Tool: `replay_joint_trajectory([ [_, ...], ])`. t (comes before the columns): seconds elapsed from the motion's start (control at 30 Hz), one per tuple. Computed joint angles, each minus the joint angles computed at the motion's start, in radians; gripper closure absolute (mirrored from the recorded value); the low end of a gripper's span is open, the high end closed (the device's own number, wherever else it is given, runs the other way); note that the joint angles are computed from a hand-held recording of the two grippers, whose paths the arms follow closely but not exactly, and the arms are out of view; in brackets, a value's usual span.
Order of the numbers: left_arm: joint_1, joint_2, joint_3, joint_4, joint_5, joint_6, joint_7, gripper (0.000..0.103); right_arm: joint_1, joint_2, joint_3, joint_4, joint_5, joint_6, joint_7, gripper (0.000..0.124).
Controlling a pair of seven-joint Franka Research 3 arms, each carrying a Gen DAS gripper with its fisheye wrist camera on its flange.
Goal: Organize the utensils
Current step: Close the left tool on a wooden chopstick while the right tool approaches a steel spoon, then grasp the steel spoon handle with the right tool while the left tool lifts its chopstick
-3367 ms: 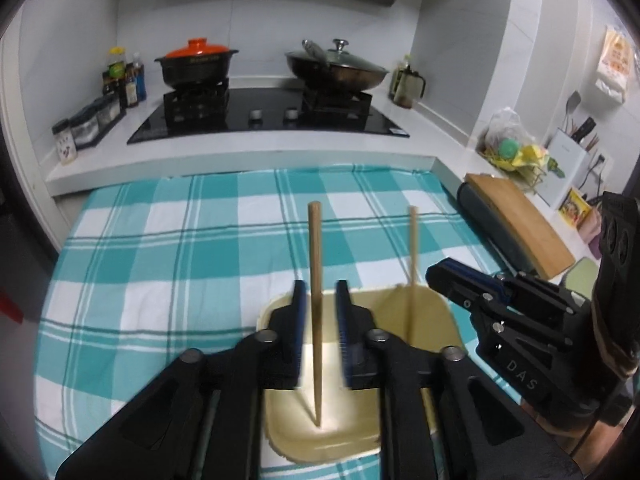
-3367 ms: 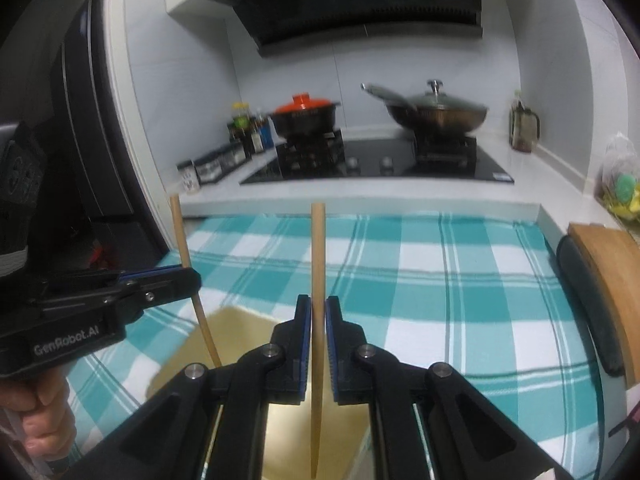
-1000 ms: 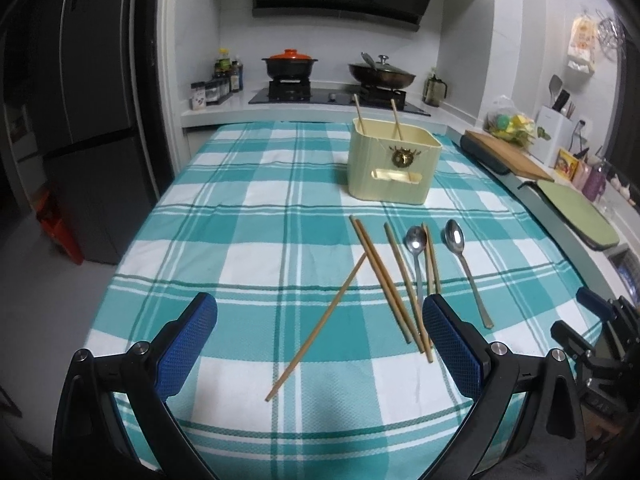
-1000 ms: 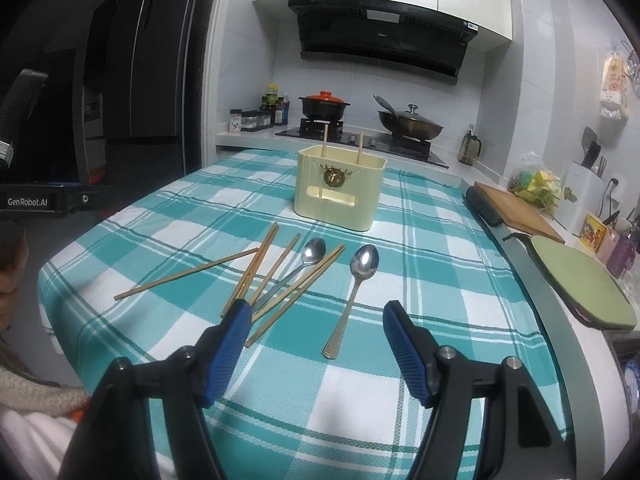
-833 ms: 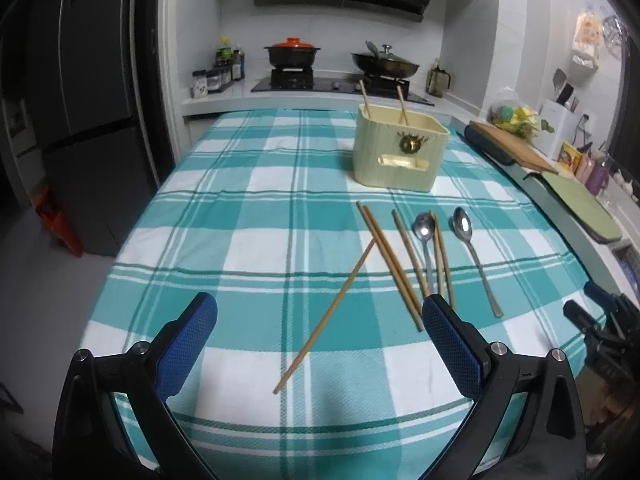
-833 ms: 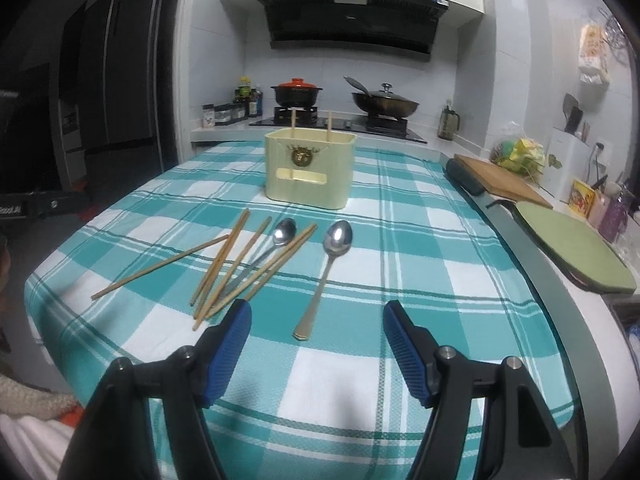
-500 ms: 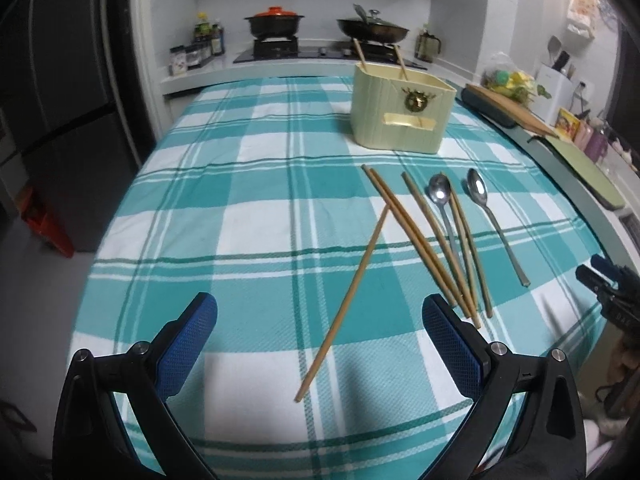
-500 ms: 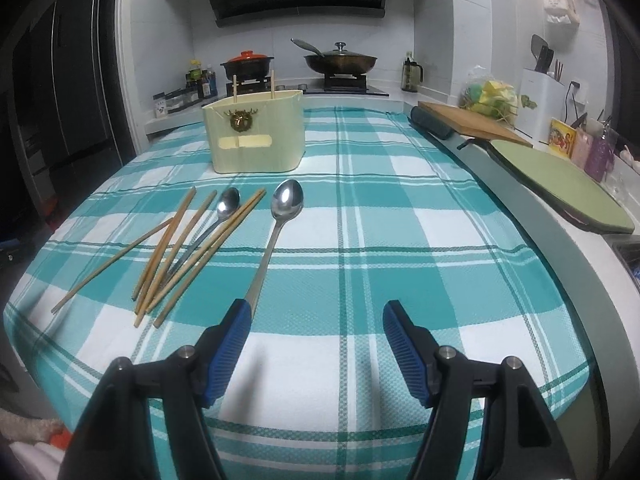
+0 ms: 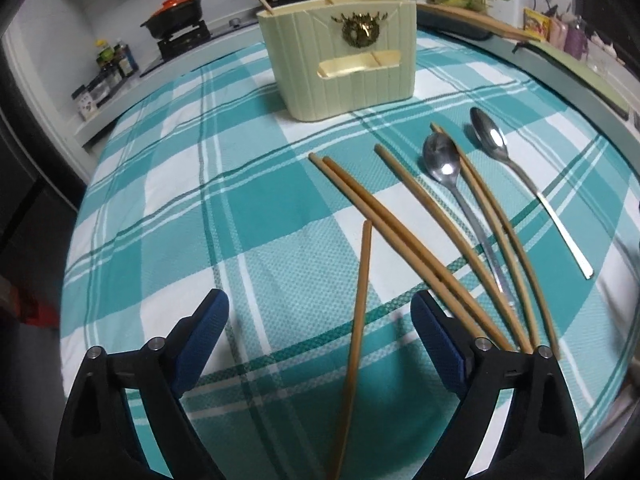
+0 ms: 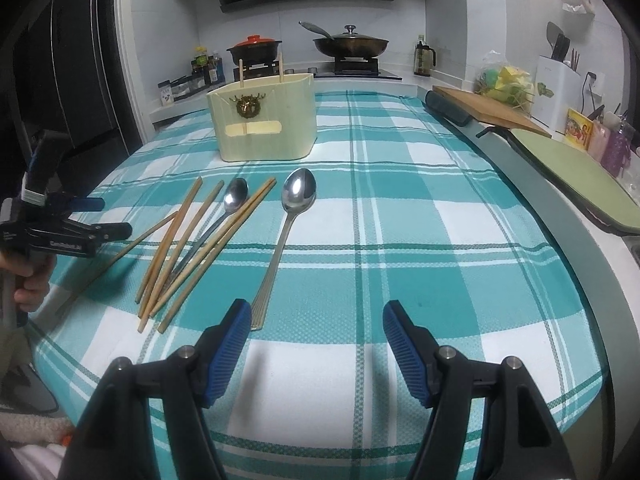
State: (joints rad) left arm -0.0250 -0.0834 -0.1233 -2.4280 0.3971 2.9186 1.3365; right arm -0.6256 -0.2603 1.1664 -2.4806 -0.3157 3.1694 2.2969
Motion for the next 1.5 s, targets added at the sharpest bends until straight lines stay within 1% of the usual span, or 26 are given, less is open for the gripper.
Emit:
replay_joint_trajectory([
  [0.1,0.008,0.041,-0.009,0.034,0.064,-0.035,-0.033,0.018,-0.006,0.022,-0.001,0.019,-0.015,-0.022,0.003,0.054],
  [0.13,0.006,0.053,-0.007,0.046,0.058,-0.046,-0.027,0.020,-0.003,0.025,-0.007,0.021,-0.025,-0.022,0.009,0.054],
  [0.2,-0.001,0.067,0.000,0.054,-0.027,-0.032,0.025,0.025,0.002,0.030,-0.015,0.027,-0.049,-0.030,0.020,0.054],
  [0.23,-0.006,0.073,0.001,0.061,-0.104,-0.033,0.075,0.035,0.005,0.033,-0.020,0.030,-0.062,-0.033,0.027,0.054],
  [0.27,-0.009,0.081,0.000,0.071,-0.164,-0.038,0.107,0.048,0.007,0.039,-0.024,0.034,-0.076,-0.037,0.034,0.054],
  [0.3,-0.009,0.087,0.000,0.082,-0.198,-0.045,0.111,0.053,0.008,0.048,-0.028,0.040,-0.089,-0.042,0.040,0.054],
  [0.33,-0.008,0.091,0.001,0.092,-0.185,-0.055,0.075,0.062,0.011,0.057,-0.033,0.045,-0.101,-0.047,0.047,0.054],
  [0.37,-0.005,0.097,0.005,0.101,-0.152,-0.061,0.025,0.064,0.016,0.071,-0.041,0.053,-0.112,-0.052,0.052,0.054],
  [0.47,0.005,0.100,0.012,0.107,-0.137,-0.069,-0.042,0.064,0.044,0.122,-0.075,0.083,-0.143,-0.076,0.053,0.054],
  [0.53,0.013,0.091,0.015,0.098,-0.152,-0.071,-0.054,0.064,0.037,0.179,-0.074,0.121,-0.191,-0.111,0.066,0.054],
  [0.57,0.017,0.087,0.018,0.092,-0.153,-0.072,-0.065,0.064,0.026,0.220,-0.067,0.146,-0.250,-0.131,0.096,0.054],
  [0.6,0.021,0.083,0.020,0.086,-0.153,-0.071,-0.073,0.064,0.033,0.281,-0.077,0.185,-0.352,-0.163,0.159,0.054],
  [0.7,0.029,0.061,0.024,0.059,-0.167,-0.064,-0.080,0.064,0.139,0.439,-0.169,0.288,-0.465,-0.243,0.206,0.054],
  [0.77,0.031,0.051,0.028,0.048,-0.201,-0.063,-0.059,0.064,0.212,0.535,-0.224,0.364,-0.473,-0.281,0.196,0.054],
  [0.83,0.030,0.037,0.035,0.034,-0.278,-0.063,-0.010,0.064,0.274,0.597,-0.272,0.422,-0.468,-0.301,0.177,0.054],
  [0.9,0.030,0.023,0.044,0.025,-0.332,-0.070,0.024,0.061,0.347,0.657,-0.327,0.496,-0.470,-0.341,0.160,0.054],
  [0.97,0.023,0.007,0.057,0.014,-0.412,-0.068,0.094,0.050,0.414,0.690,-0.382,0.554,-0.469,-0.392,0.154,0.054],
  [1.0,0.016,-0.002,0.065,0.009,-0.461,-0.067,0.141,0.046,0.441,0.703,-0.407,0.577,-0.466,-0.408,0.150,0.054],
  [1.03,0.007,-0.008,0.073,0.006,-0.508,-0.071,0.191,0.042,0.463,0.704,-0.431,0.585,-0.470,-0.406,0.151,0.054],
  [1.1,-0.004,-0.010,0.076,0.011,-0.552,-0.087,0.264,0.038,0.500,0.702,-0.468,0.599,-0.464,-0.412,0.143,0.054],
  [1.13,0.000,-0.008,0.069,0.015,-0.528,-0.096,0.263,0.038,0.508,0.700,-0.477,0.598,-0.450,-0.404,0.136,0.054],
  [1.23,0.023,0.016,0.036,0.035,-0.355,-0.125,0.179,0.039,0.535,0.698,-0.508,0.601,-0.409,-0.387,0.108,0.052],
  [1.3,0.025,0.032,0.026,0.051,-0.289,-0.152,0.149,0.042,0.560,0.703,-0.531,0.614,-0.387,-0.387,0.087,0.052],
  [1.33,0.023,0.034,0.024,0.052,-0.287,-0.145,0.147,0.044,0.575,0.706,-0.546,0.623,-0.378,-0.387,0.080,0.052],
  [1.43,0.019,0.051,0.023,0.089,-0.308,-0.195,0.134,0.045,0.642,0.719,-0.614,0.661,-0.377,-0.395,0.087,0.052],
  [1.5,0.019,0.064,0.023,0.111,-0.324,-0.217,0.133,0.046,0.707,0.737,-0.672,0.710,-0.392,-0.428,0.108,0.052],
])
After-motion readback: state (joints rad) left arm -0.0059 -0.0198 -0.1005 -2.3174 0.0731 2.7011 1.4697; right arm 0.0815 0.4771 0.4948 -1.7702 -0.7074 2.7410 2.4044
